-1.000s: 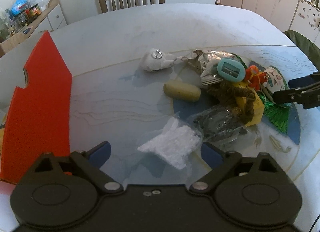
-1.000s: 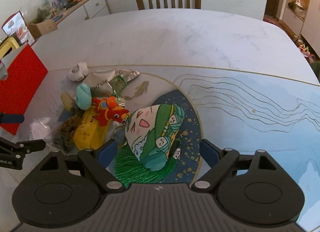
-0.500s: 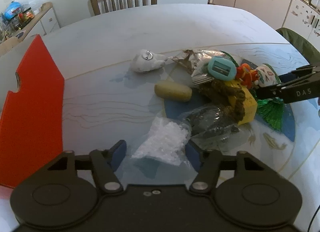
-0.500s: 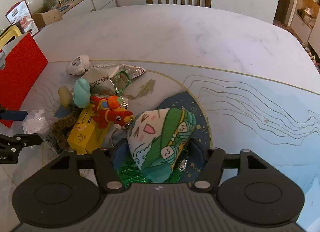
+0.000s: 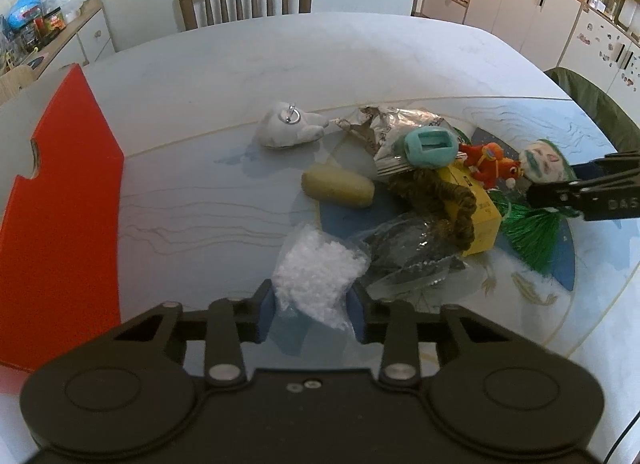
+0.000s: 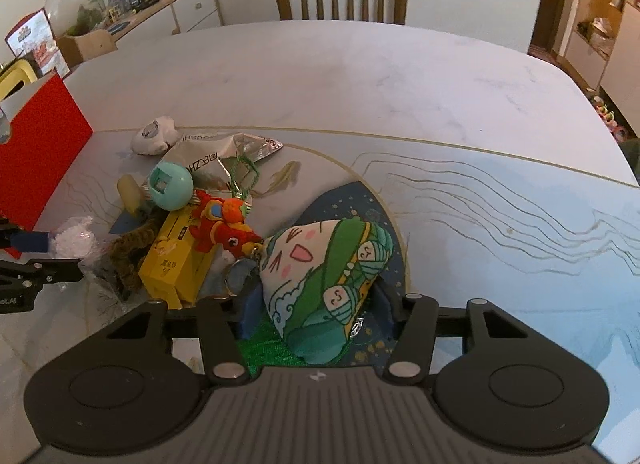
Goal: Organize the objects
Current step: 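Grasp clear bag of white beads with left gripper while right gripper grasps green plush pouch, then carry the bead bag with left gripper while right gripper carries the pouch into the box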
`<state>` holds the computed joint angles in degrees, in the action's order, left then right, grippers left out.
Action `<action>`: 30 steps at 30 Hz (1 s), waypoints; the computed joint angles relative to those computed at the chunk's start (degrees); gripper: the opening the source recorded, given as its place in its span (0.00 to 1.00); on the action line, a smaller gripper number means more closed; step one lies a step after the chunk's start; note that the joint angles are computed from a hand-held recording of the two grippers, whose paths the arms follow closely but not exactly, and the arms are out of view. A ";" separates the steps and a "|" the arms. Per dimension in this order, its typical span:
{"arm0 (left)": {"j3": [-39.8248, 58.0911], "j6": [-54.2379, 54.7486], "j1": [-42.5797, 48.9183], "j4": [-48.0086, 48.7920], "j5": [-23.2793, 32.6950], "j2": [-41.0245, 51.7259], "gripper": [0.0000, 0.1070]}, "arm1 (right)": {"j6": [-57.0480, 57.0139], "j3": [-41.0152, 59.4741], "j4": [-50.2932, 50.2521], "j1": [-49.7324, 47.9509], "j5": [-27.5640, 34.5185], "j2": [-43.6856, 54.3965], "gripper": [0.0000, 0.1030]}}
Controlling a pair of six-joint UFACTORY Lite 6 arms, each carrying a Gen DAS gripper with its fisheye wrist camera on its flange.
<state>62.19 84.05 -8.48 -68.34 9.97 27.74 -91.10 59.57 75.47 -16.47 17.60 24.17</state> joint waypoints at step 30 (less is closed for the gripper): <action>2.41 -18.70 9.98 14.52 20.68 -15.66 0.33 | 38.55 -6.58 -31.20 2.92 10.88 -32.47 0.52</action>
<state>64.60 65.35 1.49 -53.82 30.64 12.08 -52.55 52.99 44.27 -13.55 28.48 -8.30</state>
